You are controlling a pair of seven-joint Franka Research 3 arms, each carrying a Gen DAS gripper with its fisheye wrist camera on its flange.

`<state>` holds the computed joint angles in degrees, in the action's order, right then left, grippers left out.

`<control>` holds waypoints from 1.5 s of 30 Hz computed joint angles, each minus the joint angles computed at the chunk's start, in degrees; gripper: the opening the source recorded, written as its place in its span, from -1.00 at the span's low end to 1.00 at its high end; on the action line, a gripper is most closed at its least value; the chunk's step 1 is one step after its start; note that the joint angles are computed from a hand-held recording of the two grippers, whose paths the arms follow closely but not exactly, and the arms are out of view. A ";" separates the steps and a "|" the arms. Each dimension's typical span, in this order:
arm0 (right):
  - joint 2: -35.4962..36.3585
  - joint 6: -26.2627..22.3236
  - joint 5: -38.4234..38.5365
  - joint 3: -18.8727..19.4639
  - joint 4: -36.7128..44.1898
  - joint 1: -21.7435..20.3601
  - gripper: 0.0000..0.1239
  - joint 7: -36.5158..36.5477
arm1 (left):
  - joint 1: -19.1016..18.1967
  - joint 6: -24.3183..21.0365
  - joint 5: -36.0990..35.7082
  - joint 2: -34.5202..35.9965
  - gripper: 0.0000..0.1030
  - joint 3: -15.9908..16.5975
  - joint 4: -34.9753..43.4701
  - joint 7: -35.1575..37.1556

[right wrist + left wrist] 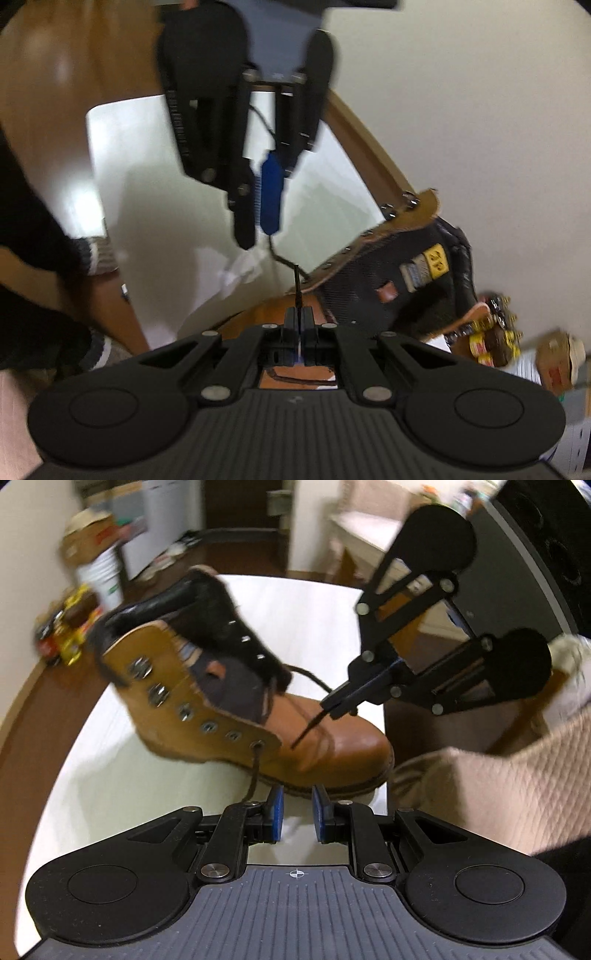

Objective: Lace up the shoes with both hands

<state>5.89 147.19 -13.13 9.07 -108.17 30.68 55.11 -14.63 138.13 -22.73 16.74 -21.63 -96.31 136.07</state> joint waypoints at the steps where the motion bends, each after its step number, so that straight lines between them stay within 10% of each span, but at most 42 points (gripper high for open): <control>1: 0.14 -0.01 0.83 0.12 -0.11 -0.17 -0.97 -1.18 | 0.12 -0.59 -0.14 0.57 -0.65 -0.28 0.81 1.15; 18: 2.68 1.74 6.03 -0.21 1.14 0.06 -0.97 -6.95 | -0.32 -3.13 0.76 4.17 -0.95 -0.96 5.32 -0.97; 25: 1.97 -3.75 6.97 -1.82 2.05 0.90 -0.87 19.42 | -1.04 -4.16 3.62 3.02 -0.95 -0.20 4.37 -3.62; 28: 0.50 -2.96 22.57 -1.34 -0.03 -1.29 -0.76 37.63 | -1.22 -5.18 4.46 2.45 -0.95 -0.07 4.29 -3.89; 32: -2.16 9.51 51.51 0.93 -8.90 -3.47 -0.70 51.76 | -1.42 -6.76 5.06 1.90 -0.95 0.03 4.44 -3.54; 37: -1.28 19.98 77.02 4.03 -11.33 -2.57 -0.70 44.65 | -1.75 -8.25 5.61 1.79 -0.95 0.26 4.87 -2.93; 45: 0.66 21.48 84.93 4.22 -8.67 -2.25 -0.71 37.32 | -2.03 -9.38 6.15 2.27 -0.95 0.45 5.85 -2.86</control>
<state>6.54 168.67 71.80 13.29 -116.84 28.43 92.43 -16.65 128.76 -16.58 19.01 -21.18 -90.46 133.21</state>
